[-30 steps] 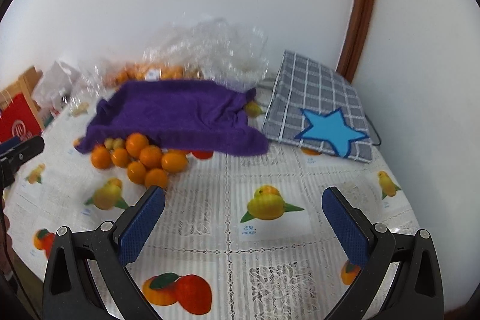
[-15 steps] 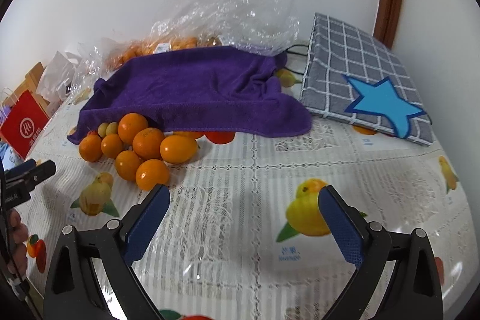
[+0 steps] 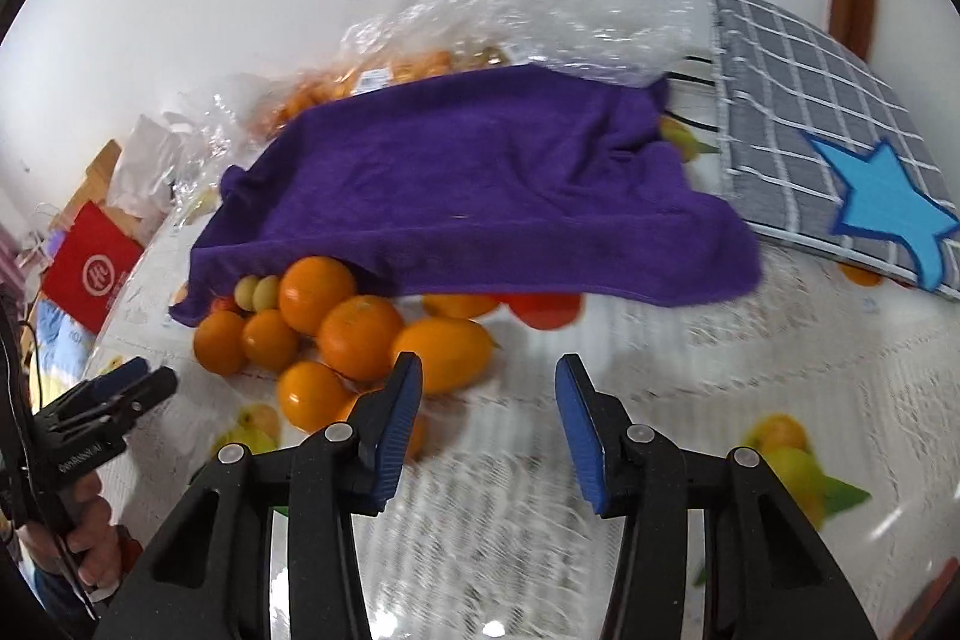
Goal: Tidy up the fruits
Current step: 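Move the left tool toward the fruit pile while the right tool approaches an oval orange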
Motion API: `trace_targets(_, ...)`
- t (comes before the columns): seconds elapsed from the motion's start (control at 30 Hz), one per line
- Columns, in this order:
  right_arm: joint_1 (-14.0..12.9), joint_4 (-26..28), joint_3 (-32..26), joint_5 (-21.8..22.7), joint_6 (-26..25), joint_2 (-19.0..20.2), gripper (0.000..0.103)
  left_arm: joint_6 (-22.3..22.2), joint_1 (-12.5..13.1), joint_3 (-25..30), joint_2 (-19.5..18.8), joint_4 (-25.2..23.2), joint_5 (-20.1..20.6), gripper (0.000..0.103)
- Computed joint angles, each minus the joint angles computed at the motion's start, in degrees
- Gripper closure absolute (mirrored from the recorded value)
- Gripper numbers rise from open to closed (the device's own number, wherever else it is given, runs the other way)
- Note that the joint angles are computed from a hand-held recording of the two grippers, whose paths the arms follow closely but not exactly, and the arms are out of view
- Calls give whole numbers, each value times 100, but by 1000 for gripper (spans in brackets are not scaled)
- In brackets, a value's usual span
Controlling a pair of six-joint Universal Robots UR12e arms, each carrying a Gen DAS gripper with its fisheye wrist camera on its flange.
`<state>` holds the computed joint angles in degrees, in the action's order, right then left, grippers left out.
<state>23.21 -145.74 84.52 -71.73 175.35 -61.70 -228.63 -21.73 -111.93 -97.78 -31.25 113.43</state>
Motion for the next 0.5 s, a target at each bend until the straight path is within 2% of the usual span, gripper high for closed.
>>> trace_targets(0.37,-7,889,-472,503,-78,273,55,83,85,-87,11,309,-199,36)
trace_targets(0.5,-43,1013,-567,661,-51,350,53,82,103,-117,23,381,-241,35)
